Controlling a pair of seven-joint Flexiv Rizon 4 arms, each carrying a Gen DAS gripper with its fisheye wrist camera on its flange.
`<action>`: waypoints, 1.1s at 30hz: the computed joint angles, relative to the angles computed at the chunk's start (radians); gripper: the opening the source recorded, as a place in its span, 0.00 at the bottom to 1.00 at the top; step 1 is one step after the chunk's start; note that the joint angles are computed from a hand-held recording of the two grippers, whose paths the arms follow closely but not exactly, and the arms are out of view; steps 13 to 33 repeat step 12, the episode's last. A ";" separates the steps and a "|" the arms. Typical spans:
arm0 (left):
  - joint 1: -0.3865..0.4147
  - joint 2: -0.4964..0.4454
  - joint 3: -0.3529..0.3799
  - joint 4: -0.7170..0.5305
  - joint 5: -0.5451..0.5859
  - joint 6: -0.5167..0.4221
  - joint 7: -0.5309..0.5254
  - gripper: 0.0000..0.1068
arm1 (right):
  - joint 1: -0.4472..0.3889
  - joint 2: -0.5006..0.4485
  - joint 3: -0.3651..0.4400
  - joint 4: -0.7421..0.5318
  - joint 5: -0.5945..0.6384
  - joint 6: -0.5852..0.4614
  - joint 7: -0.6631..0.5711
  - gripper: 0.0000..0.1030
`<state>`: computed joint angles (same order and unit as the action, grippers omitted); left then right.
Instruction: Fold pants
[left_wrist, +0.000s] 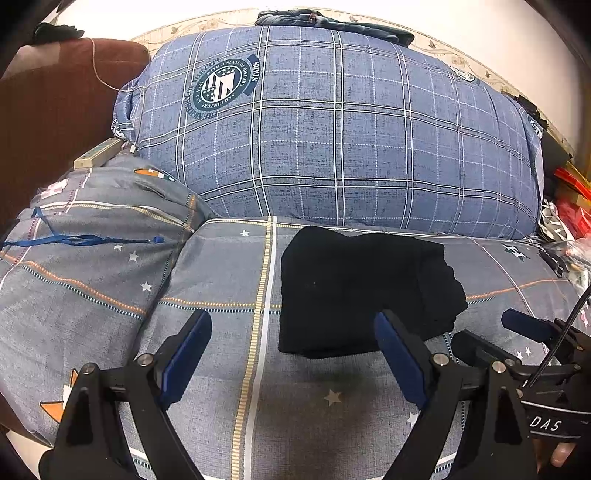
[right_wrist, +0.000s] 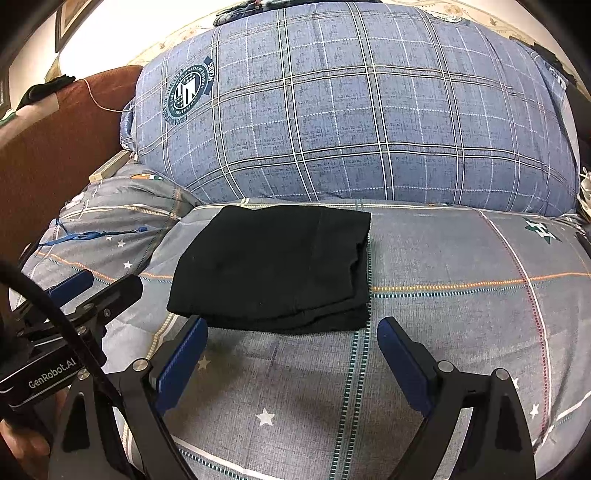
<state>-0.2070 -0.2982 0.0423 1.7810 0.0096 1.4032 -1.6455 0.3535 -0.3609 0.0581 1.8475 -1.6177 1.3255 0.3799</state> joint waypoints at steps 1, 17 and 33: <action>0.002 0.000 -0.003 0.001 -0.003 0.001 0.002 0.83 | -0.001 -0.001 0.000 0.000 0.000 0.002 -0.003 0.93; 0.014 0.002 -0.028 0.020 -0.033 0.020 0.041 0.83 | -0.004 0.011 0.001 0.018 -0.001 -0.001 0.009 0.93; 0.014 0.002 -0.028 0.020 -0.033 0.020 0.041 0.83 | -0.004 0.011 0.001 0.018 -0.001 -0.001 0.009 0.93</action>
